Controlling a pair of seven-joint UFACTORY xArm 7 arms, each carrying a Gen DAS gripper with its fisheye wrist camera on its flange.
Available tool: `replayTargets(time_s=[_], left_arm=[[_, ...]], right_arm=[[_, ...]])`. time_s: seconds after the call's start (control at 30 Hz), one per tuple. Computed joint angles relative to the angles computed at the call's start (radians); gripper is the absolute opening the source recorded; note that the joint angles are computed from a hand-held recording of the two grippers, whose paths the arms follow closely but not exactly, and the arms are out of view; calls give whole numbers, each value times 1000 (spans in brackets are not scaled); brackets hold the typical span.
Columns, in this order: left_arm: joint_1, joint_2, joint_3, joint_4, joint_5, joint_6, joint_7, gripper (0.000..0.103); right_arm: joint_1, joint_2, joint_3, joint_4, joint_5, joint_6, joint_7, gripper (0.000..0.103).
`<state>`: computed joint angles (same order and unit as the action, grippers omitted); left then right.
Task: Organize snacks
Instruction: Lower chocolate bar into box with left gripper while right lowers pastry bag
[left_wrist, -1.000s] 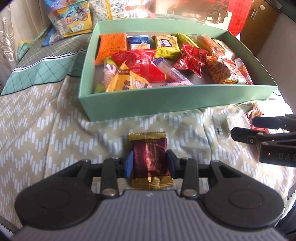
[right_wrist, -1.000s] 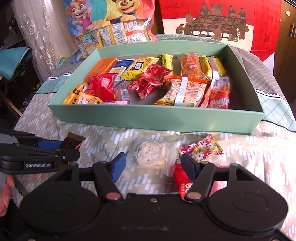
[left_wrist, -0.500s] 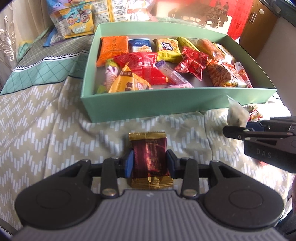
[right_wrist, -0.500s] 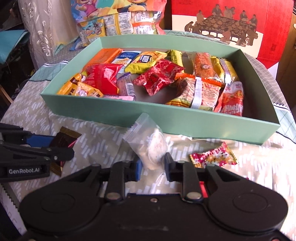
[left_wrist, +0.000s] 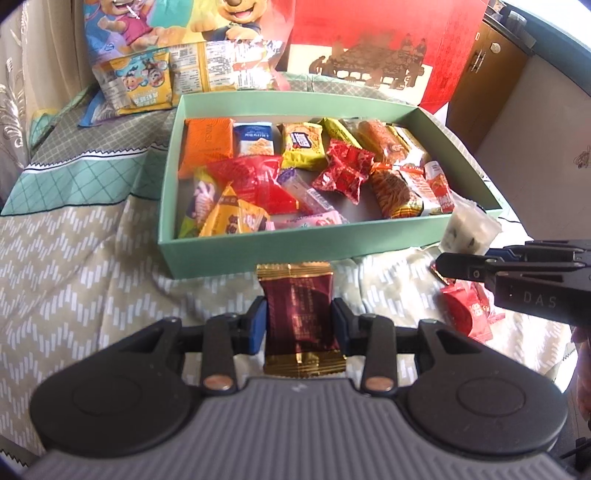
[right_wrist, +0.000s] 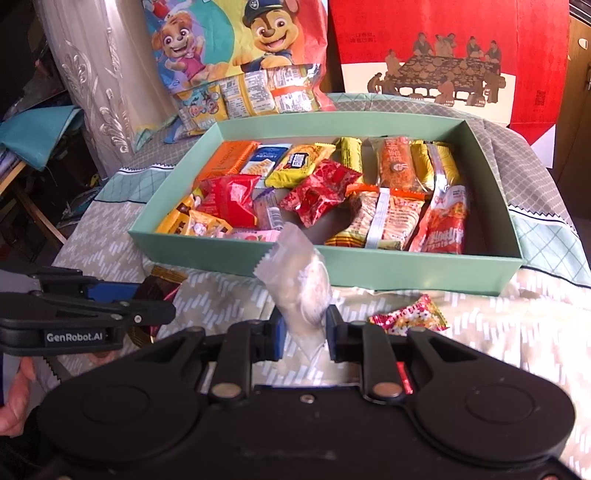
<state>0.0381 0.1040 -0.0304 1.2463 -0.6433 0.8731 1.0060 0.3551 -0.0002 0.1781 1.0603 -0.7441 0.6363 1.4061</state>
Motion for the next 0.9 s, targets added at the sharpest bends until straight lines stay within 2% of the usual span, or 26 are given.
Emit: replayTargets(time_s=[0.1,0.23,0.57,0.9], left_arm=[[-3,4,-6,37,-18,13,1,37],[-22,44,-23,102,-12,-22,-11,37],[-51,240,-73,332,116,-32,-191,37],[-54,308,-104,395,195,-49,-242,37]], right_arm=[[-12,-8,-9,12,-1,-26,-10,21],[-34,15,-25,54,17,-56,-41,21],[-60,118,-80,158,174,-97,-185,21],[-45,188,-122,221,242,-105,-253,21]])
